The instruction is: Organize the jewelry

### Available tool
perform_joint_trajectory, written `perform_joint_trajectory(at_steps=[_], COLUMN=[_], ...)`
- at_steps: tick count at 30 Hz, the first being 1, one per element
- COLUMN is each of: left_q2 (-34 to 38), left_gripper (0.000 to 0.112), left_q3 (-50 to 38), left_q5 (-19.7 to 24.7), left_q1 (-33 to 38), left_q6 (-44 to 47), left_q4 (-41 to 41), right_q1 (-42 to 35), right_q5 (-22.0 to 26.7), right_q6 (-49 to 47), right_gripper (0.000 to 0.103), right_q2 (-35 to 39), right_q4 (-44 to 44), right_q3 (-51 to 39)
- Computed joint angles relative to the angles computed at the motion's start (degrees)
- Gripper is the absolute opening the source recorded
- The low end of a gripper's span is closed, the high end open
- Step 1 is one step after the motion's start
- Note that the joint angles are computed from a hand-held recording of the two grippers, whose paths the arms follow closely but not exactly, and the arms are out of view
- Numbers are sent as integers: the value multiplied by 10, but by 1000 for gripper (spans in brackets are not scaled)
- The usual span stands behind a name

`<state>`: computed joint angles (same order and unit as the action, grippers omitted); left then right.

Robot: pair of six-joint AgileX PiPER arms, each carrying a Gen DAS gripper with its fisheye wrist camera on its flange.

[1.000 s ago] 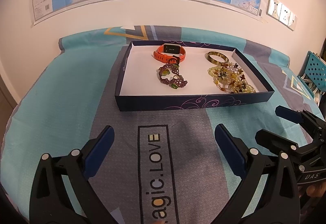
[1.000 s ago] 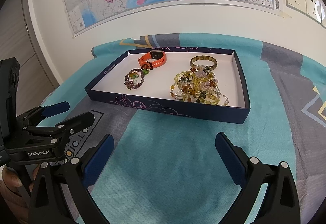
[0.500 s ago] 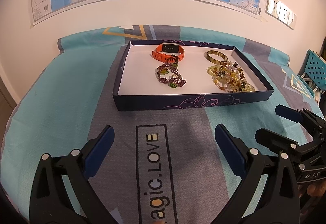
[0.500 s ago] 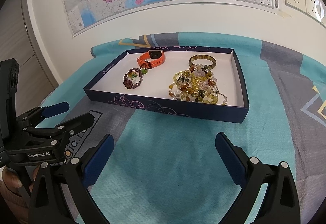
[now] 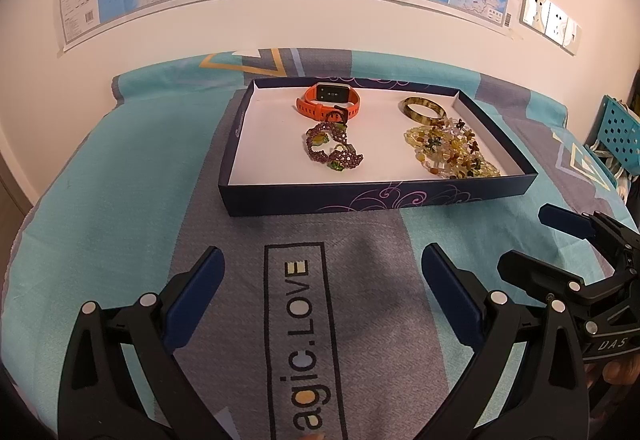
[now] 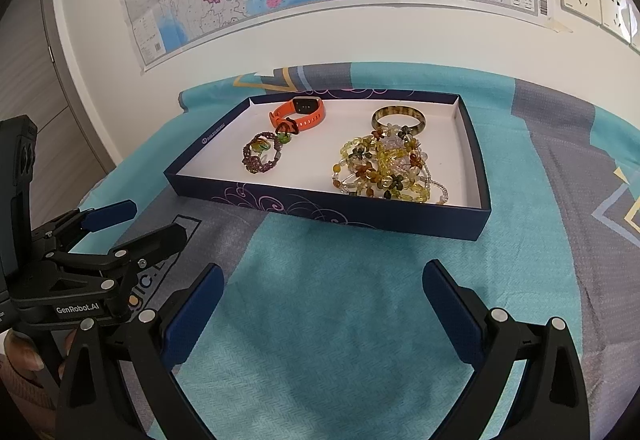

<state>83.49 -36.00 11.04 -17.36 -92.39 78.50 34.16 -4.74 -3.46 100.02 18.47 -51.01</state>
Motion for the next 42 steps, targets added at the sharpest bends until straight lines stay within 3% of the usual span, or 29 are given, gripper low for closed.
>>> perform_joint_trajectory(at_steps=[13,20,42], left_q2=[0,0,2], left_gripper=[97,97,97], left_q3=[2,4,2], left_q5=[-1,-1,2], left_q1=[-2,-5,-12], left_q6=[-18,-32,-21], left_q4=[16,29,18], right_q1=[1,6,0], right_q5=[-2,-6,-6], right_q6=[-5,-58,-6], right_gripper=[96,96,96], right_q2=[1,-2,-3], right_q4=[5,63,10], right_q3=[0,3,6])
